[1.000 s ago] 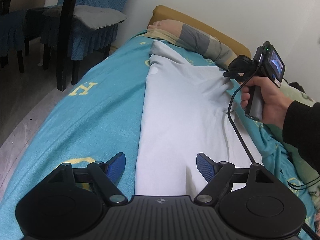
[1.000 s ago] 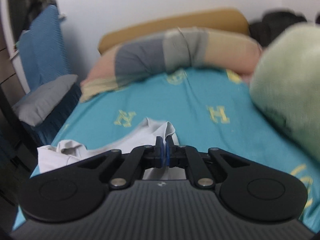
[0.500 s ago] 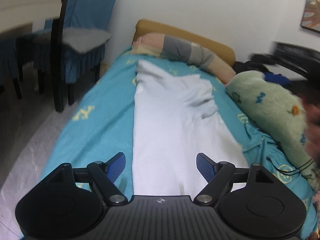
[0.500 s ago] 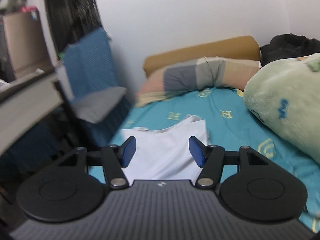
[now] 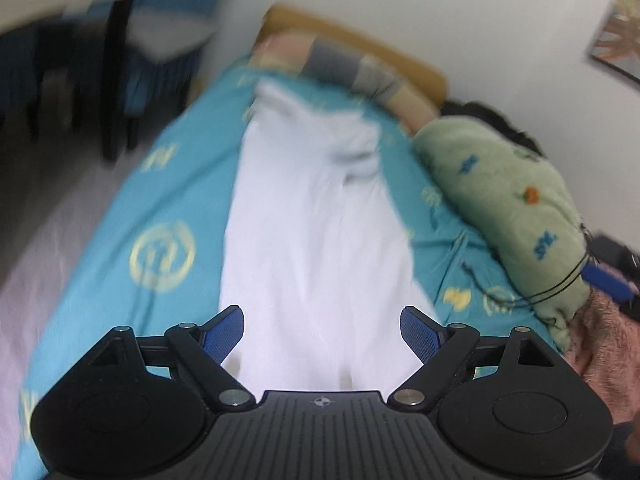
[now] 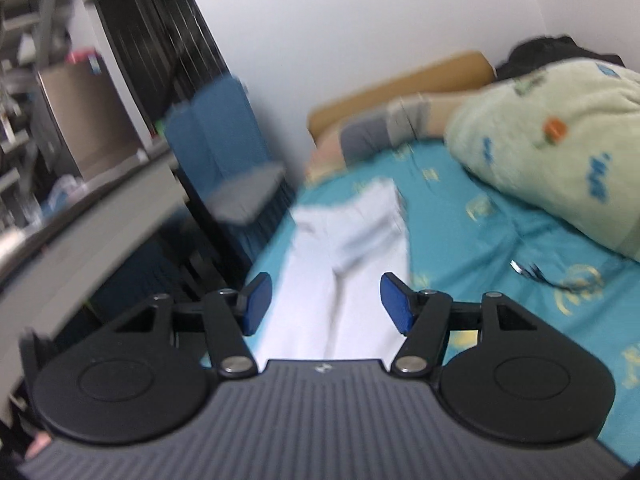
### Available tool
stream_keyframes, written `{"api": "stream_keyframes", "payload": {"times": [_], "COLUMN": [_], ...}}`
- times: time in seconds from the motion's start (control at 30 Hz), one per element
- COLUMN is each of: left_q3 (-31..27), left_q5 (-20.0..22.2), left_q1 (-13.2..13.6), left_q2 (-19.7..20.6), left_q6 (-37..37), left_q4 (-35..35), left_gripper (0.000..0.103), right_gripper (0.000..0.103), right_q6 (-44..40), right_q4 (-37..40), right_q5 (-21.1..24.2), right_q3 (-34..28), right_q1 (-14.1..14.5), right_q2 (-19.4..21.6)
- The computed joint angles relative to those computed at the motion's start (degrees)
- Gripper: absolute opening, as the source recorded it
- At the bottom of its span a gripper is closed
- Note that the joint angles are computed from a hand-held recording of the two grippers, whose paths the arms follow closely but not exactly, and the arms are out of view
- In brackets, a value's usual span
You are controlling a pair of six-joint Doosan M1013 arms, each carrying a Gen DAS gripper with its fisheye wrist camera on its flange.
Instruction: Fold clothes
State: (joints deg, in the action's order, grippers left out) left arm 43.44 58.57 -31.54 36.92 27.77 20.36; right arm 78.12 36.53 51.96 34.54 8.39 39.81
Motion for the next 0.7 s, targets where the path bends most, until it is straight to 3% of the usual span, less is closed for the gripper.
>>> {"api": "stream_keyframes", "payload": {"times": [0.13, 0.2, 0.43, 0.67, 0.7], "left_q3": [4.46, 4.99, 3.90, 3.00, 3.01], "left_q5": [-1.18, 0.99, 5.08, 7.58, 7.72], "left_q1": [2.82, 3.35, 4.65, 4.84, 4.82], "left_q2": [-2.06, -2.24, -0.48, 0.69, 0.72], "left_q6": [-3.28, -5.32, -4.60, -3.60, -3.79], "left_q4": [-14.06, -15.19, -21.58, -24.15, -24.34], "left_gripper": [0.087, 0.087, 0.083, 0.071, 0.070], "right_gripper": [0.083, 0.082, 0.082, 0.073, 0.066], "right_q6": [5.93, 7.91, 20.69, 25.79, 26.41], "right_q4": [-0.24, 2.43, 4.48, -2.98, -3.58], "right_q5": [2.78, 6.34, 24.02, 28.63, 30.33], "right_q3": [3.82, 4.34, -2.84, -6.14, -7.53], "right_q1": [-0.90, -1.79, -2.90, -1.70, -1.58], "right_q2": [-1.74, -1.52, 4.76, 7.59, 8.51]}}
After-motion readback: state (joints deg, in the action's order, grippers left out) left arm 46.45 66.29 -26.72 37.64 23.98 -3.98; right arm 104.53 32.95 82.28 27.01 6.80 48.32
